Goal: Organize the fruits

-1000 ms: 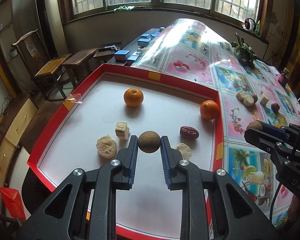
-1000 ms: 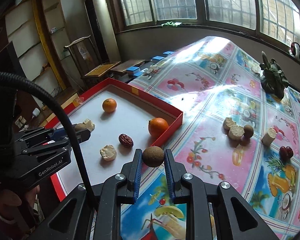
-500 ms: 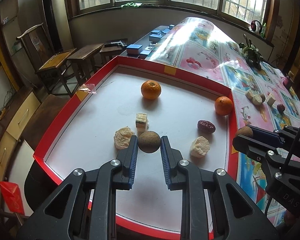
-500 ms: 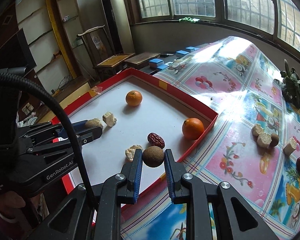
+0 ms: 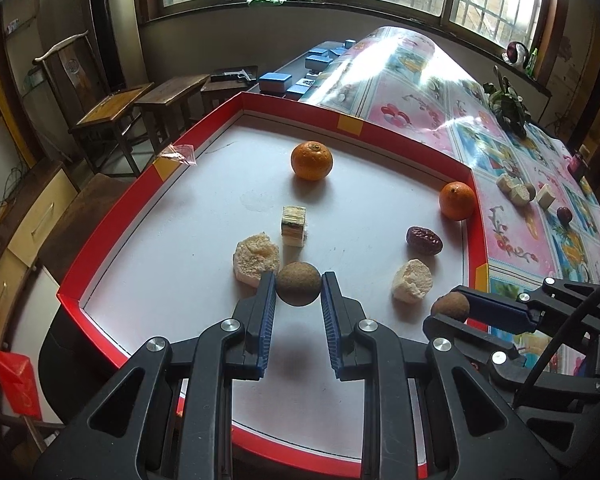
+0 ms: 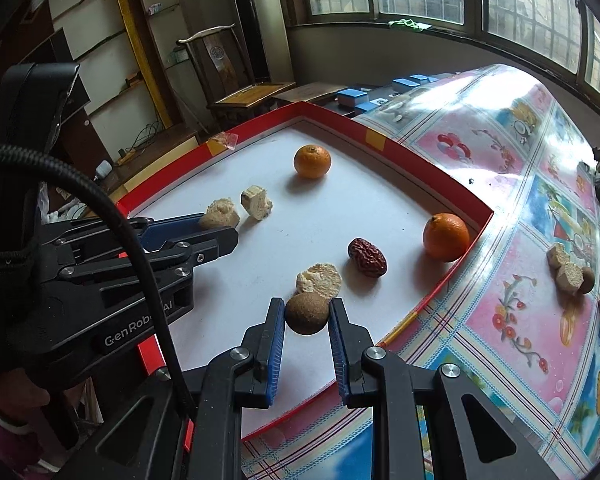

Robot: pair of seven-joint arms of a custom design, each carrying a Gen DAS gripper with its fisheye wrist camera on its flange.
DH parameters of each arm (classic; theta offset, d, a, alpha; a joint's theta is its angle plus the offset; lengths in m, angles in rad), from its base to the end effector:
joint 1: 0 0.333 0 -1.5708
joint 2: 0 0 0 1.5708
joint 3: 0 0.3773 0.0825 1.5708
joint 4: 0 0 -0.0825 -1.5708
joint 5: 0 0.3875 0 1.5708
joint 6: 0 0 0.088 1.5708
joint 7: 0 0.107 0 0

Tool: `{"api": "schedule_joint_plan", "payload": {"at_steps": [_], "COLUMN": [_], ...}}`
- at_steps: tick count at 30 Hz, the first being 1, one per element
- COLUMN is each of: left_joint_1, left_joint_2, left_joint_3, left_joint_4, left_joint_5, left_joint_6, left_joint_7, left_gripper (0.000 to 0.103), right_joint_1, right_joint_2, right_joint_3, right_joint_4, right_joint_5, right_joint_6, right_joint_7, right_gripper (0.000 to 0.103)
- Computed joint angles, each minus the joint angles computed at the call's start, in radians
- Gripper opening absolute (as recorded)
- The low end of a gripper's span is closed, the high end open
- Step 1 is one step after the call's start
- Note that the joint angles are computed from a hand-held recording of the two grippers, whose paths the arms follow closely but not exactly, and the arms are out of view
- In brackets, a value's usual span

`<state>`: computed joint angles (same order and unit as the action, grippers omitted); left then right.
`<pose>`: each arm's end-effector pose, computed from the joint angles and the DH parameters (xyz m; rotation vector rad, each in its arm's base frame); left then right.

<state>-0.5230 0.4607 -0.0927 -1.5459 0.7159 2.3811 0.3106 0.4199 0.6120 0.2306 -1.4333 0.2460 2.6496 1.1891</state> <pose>0.6233 -0.4166 0.4812 -2.0331 1.6163 -0.5936 0.6676 0.4377 0.4600 -2.2784 0.9667 -0.1731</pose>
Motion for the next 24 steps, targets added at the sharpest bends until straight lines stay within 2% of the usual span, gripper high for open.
{"api": "schedule_joint_plan", "payload": {"at_steps": [8, 12, 13, 16, 17, 19, 23, 24], "left_joint_1": [-0.002, -0.011, -0.015, -0.016, -0.019, -0.026, -0.026, -0.027], "left_joint_2": [0.005, 0.006, 0.006, -0.006, -0.012, -0.015, -0.003, 0.003], "left_joint_3": [0.003, 0.010, 0.012, 0.015, 0.018, 0.021, 0.008, 0.006], "left_joint_4": [0.001, 0.003, 0.005, -0.011, -0.017, -0.010, 0.024, 0.033], "left_joint_5": [-0.004, 0.011, 0.020, 0.044, 0.058, 0.083, 0.095, 0.094], "left_joint_6": [-0.006, -0.020, -0.026, 0.003, 0.014, 0.008, 0.011, 0.016], "left_joint_7": [-0.016, -0.037, -0.043, -0.081, -0.101, -0.122, -0.112, -0.107], "left_gripper": [0.022, 0.023, 0.028, 0.057, 0.060, 0.060, 0.060, 0.060], "right_joint_1": [0.017, -0.005, -0.010, -0.028, -0.042, -0.069, -0.117, -0.117], "right_joint_2": [0.028, 0.028, 0.025, 0.001, -0.011, -0.039, -0.081, -0.093], "right_joint_3": [-0.008, 0.021, 0.027, 0.044, 0.059, 0.078, 0.089, 0.074], "right_joint_4": [0.020, 0.005, 0.000, -0.042, -0.063, -0.106, -0.151, -0.164], "right_joint_5": [-0.021, 0.007, 0.017, 0.047, 0.066, 0.108, 0.181, 0.184], "right_joint_6": [-0.019, -0.001, 0.004, 0.058, 0.085, 0.141, 0.194, 0.208], "right_joint_7": [-0.005, -0.033, -0.041, -0.069, -0.087, -0.103, -0.083, -0.063], "right_gripper": [0.021, 0.034, 0.036, 0.036, 0.037, 0.048, 0.055, 0.065]}}
